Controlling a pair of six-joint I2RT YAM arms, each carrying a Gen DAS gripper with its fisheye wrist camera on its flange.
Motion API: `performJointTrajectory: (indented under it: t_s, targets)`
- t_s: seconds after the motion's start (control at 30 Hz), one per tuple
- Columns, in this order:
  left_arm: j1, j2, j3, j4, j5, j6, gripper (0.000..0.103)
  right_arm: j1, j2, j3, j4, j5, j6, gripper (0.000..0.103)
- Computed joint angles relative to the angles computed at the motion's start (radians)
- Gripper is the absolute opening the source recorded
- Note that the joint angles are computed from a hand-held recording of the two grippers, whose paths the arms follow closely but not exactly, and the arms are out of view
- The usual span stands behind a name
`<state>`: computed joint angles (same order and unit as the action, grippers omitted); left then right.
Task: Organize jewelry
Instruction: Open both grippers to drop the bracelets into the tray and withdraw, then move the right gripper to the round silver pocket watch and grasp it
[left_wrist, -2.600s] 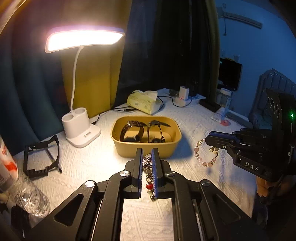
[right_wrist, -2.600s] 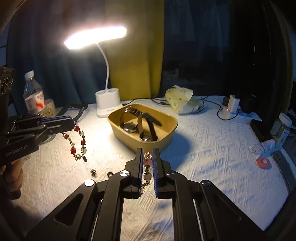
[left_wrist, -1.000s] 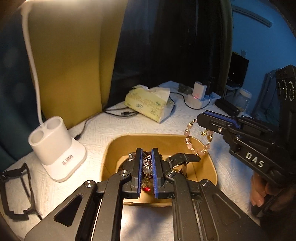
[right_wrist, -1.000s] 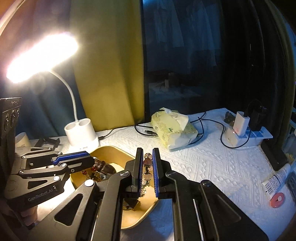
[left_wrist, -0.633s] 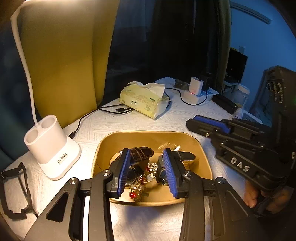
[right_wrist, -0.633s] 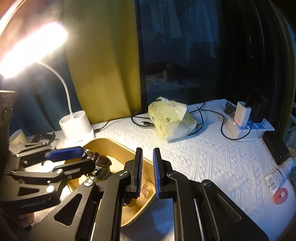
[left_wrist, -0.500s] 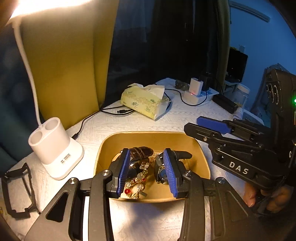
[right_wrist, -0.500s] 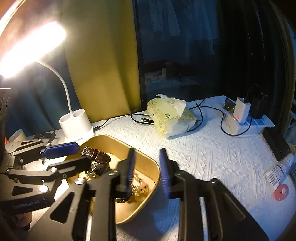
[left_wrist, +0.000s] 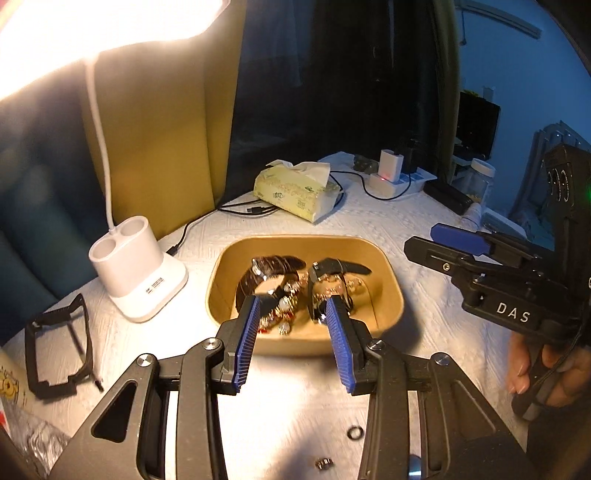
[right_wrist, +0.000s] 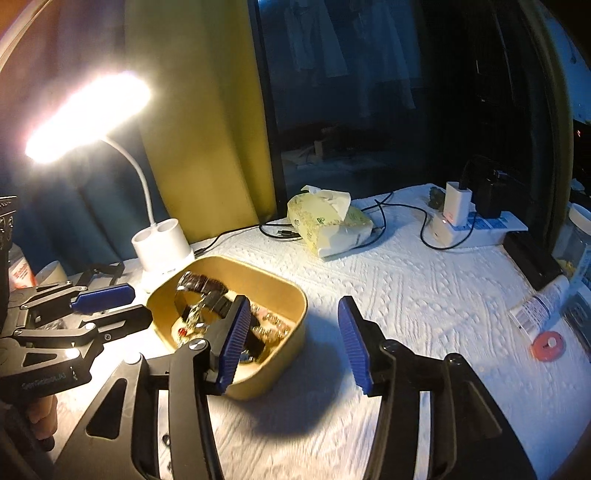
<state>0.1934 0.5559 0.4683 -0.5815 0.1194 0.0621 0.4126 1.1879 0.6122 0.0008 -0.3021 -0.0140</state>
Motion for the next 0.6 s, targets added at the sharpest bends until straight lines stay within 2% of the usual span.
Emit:
performJointTrajectory:
  t_s: [0.33,0.6]
  targets:
    - [-0.105,-0.224,-0.004,-0.223,-0.105,-0.06,0.04,-0.009,-0.201,-0.097,-0.1,-0.041,-0.011,0.052]
    - [-0.187,-0.4,-0.04,-0.414,-0.168,-0.147,0.04,0.019,-0.34,-0.201,-0.208,-0.062,-0.013,0.052]
